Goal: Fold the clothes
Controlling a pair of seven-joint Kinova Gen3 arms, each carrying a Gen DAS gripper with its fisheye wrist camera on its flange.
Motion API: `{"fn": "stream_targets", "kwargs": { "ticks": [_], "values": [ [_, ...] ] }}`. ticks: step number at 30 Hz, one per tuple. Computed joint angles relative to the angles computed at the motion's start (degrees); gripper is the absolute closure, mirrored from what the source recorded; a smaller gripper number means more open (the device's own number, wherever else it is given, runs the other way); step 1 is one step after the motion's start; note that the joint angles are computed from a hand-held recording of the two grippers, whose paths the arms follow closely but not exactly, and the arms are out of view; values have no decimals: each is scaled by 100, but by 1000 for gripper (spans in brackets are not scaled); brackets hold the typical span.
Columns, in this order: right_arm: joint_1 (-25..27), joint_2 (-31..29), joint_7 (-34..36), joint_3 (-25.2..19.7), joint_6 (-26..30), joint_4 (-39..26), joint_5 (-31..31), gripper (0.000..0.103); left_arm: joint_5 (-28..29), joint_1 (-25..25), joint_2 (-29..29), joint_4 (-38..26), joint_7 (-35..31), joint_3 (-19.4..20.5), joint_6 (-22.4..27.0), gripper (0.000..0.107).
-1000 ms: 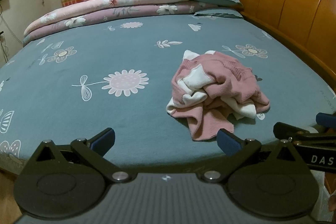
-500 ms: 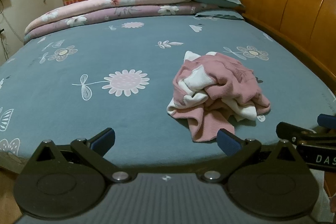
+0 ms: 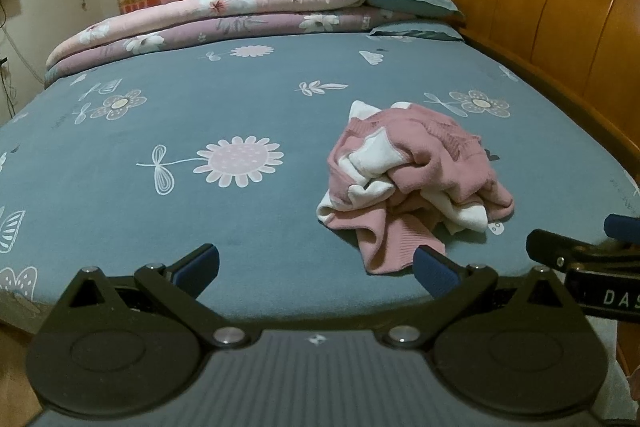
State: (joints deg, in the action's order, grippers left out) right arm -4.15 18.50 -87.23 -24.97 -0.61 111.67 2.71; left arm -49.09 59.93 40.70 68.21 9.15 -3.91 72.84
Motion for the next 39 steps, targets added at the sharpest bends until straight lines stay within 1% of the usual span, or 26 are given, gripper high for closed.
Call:
{"fn": "stream_targets", "kwargs": {
  "ticks": [16, 25, 39],
  "values": [
    [-121, -8, -3, 132, 15, -32, 3, 0, -12, -11, -18, 25, 25, 15, 27, 5],
    [9, 32, 61, -23, 62, -62, 20, 0, -7, -4, 7, -10, 47, 1, 76, 5],
    [-86, 40, 160, 66, 78, -81, -77, 0, -29, -3, -4, 35, 105, 0, 49, 5]
  ]
}}
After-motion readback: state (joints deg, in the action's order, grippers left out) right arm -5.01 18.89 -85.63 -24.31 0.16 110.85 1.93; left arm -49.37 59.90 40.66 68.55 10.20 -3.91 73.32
